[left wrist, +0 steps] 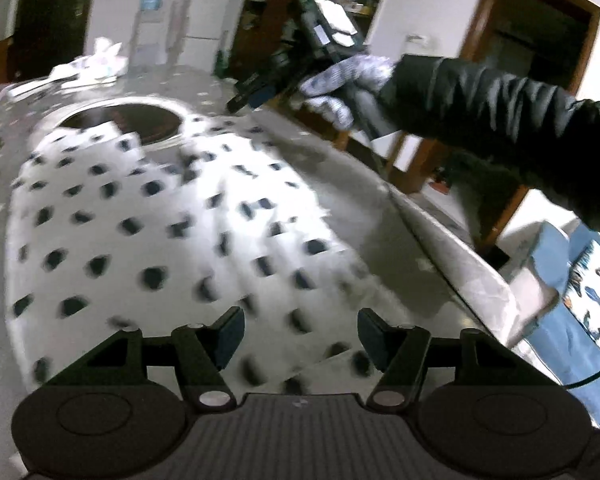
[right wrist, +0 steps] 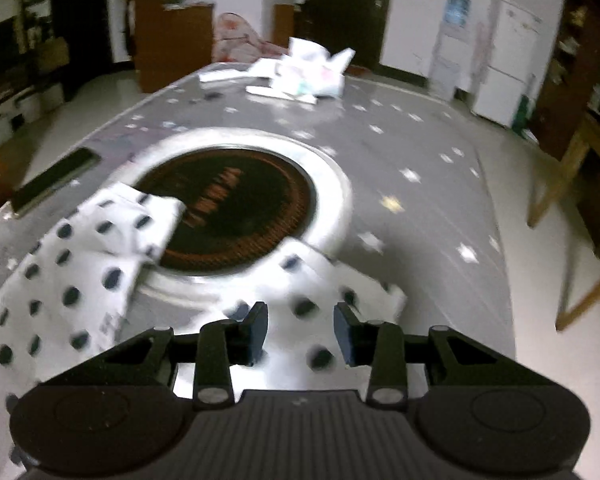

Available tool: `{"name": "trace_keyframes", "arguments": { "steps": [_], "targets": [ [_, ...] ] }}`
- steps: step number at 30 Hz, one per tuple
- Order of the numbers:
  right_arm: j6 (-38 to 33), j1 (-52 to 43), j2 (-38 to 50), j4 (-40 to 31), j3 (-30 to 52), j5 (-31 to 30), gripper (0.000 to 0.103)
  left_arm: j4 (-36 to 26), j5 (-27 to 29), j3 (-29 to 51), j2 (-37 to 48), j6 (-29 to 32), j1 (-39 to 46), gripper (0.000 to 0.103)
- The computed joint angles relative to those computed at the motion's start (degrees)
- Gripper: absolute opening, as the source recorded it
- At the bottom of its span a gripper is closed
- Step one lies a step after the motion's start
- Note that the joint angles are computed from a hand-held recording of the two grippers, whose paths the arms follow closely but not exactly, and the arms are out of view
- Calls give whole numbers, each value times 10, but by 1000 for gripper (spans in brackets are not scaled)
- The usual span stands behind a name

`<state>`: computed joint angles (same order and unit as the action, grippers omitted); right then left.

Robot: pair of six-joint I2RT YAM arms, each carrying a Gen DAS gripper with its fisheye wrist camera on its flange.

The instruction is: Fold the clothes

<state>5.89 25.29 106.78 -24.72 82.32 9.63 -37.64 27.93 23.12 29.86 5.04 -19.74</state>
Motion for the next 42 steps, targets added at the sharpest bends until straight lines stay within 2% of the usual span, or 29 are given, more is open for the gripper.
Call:
{"name": "trace_keyframes", "arguments": {
  "steps": [5, 11, 16, 18, 21, 24, 29, 30, 31, 33, 35, 42],
  "targets": [
    [3, -22, -35, 37, -75, -15, 36, 85, -86, 9, 51, -84, -170, 66],
    [11, -49, -44, 85, -117, -53, 36, 172, -144, 19, 166, -133, -268, 63],
    [16, -70, -32, 125, -130, -76, 35, 198, -137, 24, 234, -136, -265, 42],
    [20, -78, -24, 141, -131, -83, 35, 200, -137, 26, 249, -135, -263, 29],
    [33, -87, -7, 157, -123, -83, 35, 200, -127, 26, 253, -132, -250, 21],
    [42, -95, 14, 164, -107, -81, 35, 201, -112, 25, 256, -123, -234, 12],
    [50, -99, 48, 176, -84, -77, 35, 197, -69, 26, 259, -106, -212, 8],
    [49, -99, 51, 179, -82, -76, 33, 198, -62, 26, 259, -102, -209, 7],
    [48, -98, 54, 182, -80, -75, 23, 199, -54, 26, 259, -99, -205, 7],
    [41, -92, 57, 187, -79, -61, 9, 198, -37, 25, 257, -93, -199, 7],
    [26, -83, 54, 190, -83, -37, 2, 198, -23, 24, 254, -88, -195, 7],
    [-17, -60, 35, 200, -103, 119, 2, 200, 0, 15, 232, -83, -199, 7]
  ]
}}
